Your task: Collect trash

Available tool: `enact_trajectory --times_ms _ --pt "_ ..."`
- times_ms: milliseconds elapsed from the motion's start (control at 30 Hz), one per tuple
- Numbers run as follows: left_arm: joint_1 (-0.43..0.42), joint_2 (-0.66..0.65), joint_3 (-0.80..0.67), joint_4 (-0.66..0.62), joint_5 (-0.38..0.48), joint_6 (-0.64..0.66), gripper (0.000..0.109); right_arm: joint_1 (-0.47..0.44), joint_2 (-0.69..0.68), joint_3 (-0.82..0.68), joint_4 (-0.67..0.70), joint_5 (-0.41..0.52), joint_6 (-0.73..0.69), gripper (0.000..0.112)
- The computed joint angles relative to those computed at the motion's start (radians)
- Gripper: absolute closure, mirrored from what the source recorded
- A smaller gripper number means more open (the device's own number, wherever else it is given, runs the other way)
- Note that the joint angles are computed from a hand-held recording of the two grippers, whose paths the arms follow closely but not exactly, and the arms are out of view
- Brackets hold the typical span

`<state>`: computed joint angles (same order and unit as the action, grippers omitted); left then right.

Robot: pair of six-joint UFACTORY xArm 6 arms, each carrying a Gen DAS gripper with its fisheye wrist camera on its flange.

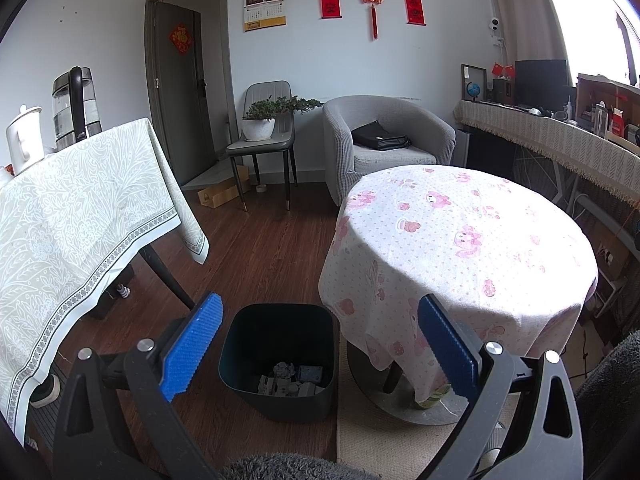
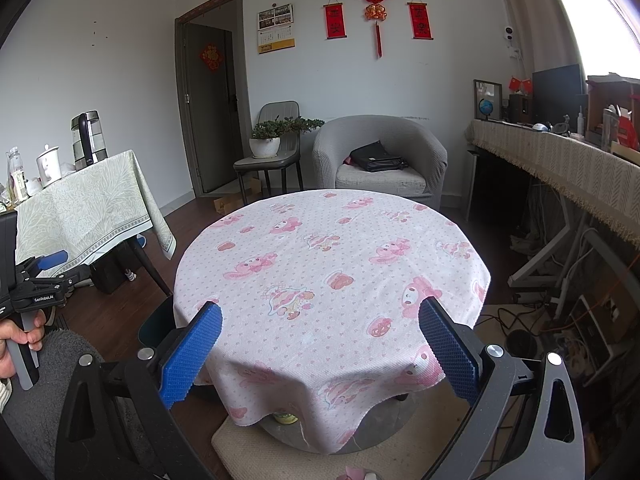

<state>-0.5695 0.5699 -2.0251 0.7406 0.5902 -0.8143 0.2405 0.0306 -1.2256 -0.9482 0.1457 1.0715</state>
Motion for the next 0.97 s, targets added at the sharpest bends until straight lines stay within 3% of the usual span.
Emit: enact_trajectory --times_ms 967 --pt "0.002 0.004 -0.006 -0.015 0.012 -0.001 0.009 0.003 0.001 -0.002 -0.004 0.004 0.005 0.013"
